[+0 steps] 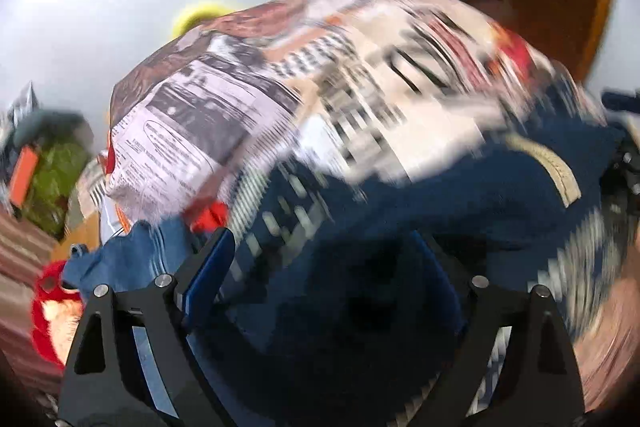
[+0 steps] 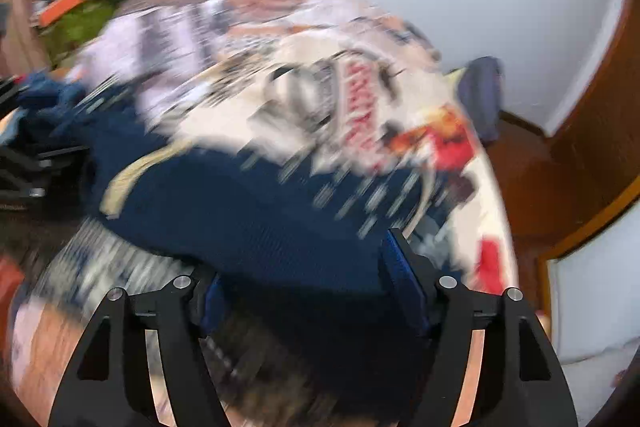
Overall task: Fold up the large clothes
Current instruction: 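Lay the folded hoodie flat on the bed and open both grippers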
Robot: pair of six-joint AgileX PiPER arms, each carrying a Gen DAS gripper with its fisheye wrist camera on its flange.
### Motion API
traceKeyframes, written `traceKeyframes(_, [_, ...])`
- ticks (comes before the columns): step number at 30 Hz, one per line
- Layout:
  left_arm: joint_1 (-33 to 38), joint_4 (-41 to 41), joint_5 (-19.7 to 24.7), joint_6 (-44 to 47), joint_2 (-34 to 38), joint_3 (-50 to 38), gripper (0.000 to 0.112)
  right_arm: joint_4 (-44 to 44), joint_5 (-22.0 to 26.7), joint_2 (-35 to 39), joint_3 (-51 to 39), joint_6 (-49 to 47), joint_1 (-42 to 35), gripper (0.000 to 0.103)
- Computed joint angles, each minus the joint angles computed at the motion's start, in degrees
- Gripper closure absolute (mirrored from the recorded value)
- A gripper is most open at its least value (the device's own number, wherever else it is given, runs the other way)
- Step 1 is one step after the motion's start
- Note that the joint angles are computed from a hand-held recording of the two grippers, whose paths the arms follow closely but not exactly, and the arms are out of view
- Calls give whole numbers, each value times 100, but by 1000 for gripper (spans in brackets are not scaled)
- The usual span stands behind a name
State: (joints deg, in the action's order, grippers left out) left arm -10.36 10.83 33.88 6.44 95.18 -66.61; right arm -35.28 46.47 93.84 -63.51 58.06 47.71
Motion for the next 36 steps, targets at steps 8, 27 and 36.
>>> traceKeyframes(8, [974, -1747, 918, 638, 255, -2016, 23, 141, 666, 293, -1533, -367, -737, 37])
traceKeyframes(27, [600, -3531, 446, 2627, -1727, 1545, 23, 656, -859, -474, 292, 308, 897, 37])
traceKeyframes(36, [585, -2763, -427, 2339, -1355, 2180, 23, 143, -1326, -292, 837, 739, 863, 36])
